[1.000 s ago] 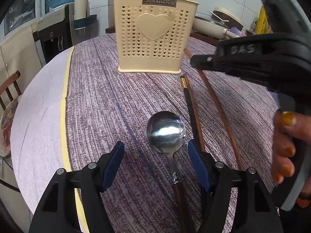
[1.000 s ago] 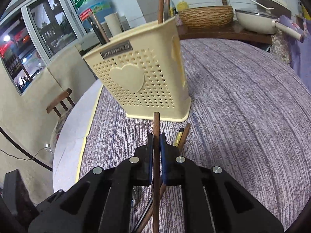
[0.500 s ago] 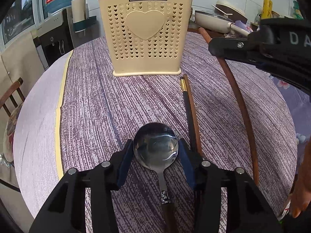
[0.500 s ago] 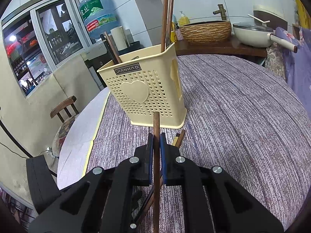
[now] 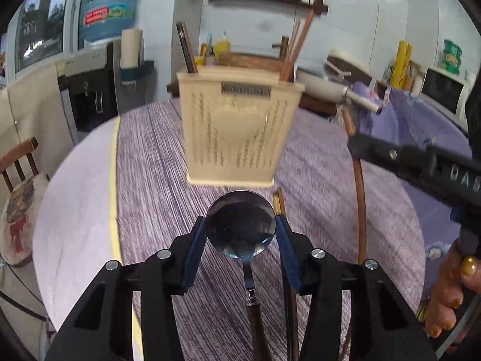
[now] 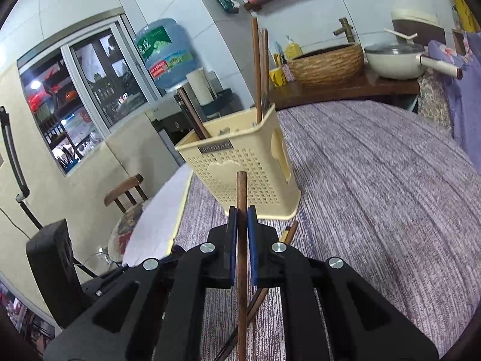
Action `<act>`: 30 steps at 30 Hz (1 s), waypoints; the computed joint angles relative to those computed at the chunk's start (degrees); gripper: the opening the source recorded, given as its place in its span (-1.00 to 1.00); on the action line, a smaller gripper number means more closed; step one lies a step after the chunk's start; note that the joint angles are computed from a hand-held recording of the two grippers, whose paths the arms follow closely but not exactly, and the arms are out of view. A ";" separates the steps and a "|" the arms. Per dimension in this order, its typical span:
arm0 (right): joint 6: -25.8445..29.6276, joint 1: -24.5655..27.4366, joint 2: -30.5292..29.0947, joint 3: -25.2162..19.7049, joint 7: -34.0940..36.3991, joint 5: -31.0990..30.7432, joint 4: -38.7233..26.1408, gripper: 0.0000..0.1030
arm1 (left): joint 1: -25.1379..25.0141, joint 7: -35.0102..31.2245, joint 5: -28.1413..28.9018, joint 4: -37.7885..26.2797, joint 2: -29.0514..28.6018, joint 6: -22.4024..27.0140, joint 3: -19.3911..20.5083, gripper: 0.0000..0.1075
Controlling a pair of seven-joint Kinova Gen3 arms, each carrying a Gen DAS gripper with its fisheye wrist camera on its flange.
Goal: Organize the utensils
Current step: 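Lower the spoon into the basket with the left tool while the right tool inserts the chopstick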
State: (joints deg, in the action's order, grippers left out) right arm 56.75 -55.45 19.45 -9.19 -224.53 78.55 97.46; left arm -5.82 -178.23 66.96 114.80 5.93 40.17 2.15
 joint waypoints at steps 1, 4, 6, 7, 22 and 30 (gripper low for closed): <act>0.79 -0.47 -0.44 0.01 -0.04 0.53 0.20 -0.84 | -0.69 -1.01 1.38 -0.44 -0.12 1.25 -0.28 -0.13; 3.40 -1.55 -1.49 -0.63 0.41 1.90 0.49 -0.84 | -1.69 -2.08 3.75 -1.41 -0.39 3.38 -0.95 -0.13; 4.52 -1.88 -1.74 -1.16 0.87 2.39 0.29 -0.84 | -1.92 -2.72 4.85 -1.28 -0.60 3.75 -1.27 -0.13; 5.07 -2.01 -1.74 -1.37 1.19 2.52 0.05 -0.84 | -1.97 -2.53 4.99 -1.94 -0.05 3.91 -1.38 -0.13; 3.84 -1.07 -3.06 -2.10 5.64 3.21 -1.25 -0.84 | -4.47 0.97 3.11 -5.92 1.78 10.00 -1.47 -0.14; 3.02 0.69 -4.50 -1.91 12.60 5.04 -4.90 -0.84 | -5.71 3.46 4.26 -11.95 1.91 14.70 -1.28 -0.14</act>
State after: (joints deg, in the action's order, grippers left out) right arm 59.77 -54.76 14.96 -11.10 -211.93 83.59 92.56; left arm -11.53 -174.77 71.22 102.85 7.84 54.87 0.87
